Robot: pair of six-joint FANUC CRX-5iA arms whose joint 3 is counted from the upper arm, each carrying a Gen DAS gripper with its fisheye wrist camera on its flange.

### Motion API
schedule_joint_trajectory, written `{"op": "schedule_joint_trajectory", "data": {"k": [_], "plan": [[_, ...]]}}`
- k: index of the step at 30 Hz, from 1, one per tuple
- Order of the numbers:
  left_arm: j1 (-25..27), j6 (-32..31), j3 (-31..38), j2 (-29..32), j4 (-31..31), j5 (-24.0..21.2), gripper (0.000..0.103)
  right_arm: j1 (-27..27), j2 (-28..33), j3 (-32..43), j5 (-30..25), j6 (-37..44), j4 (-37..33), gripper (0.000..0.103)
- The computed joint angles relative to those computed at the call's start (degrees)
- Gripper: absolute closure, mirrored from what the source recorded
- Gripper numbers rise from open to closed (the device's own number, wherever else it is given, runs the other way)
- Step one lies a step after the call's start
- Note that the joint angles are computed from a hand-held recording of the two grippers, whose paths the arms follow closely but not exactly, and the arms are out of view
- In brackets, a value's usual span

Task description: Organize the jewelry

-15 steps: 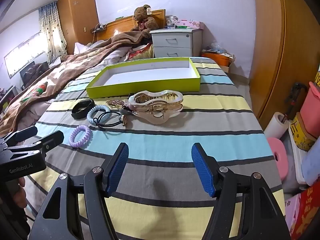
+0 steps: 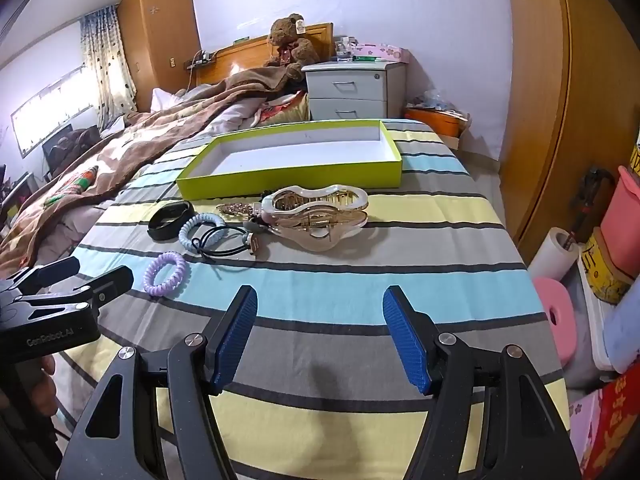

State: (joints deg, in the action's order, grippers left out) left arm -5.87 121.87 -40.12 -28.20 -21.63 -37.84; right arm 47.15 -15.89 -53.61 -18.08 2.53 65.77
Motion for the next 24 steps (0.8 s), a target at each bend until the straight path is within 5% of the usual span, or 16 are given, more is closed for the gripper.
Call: {"op": "schedule_joint_trajectory", "data": {"k": [24], "plan": [[-0.94,1.02,0.93,-0.42,-0.14,-2.16,0.001,0.57,-0.7,-0.9,-0.45,-2.83,3.39,0.037]]}}
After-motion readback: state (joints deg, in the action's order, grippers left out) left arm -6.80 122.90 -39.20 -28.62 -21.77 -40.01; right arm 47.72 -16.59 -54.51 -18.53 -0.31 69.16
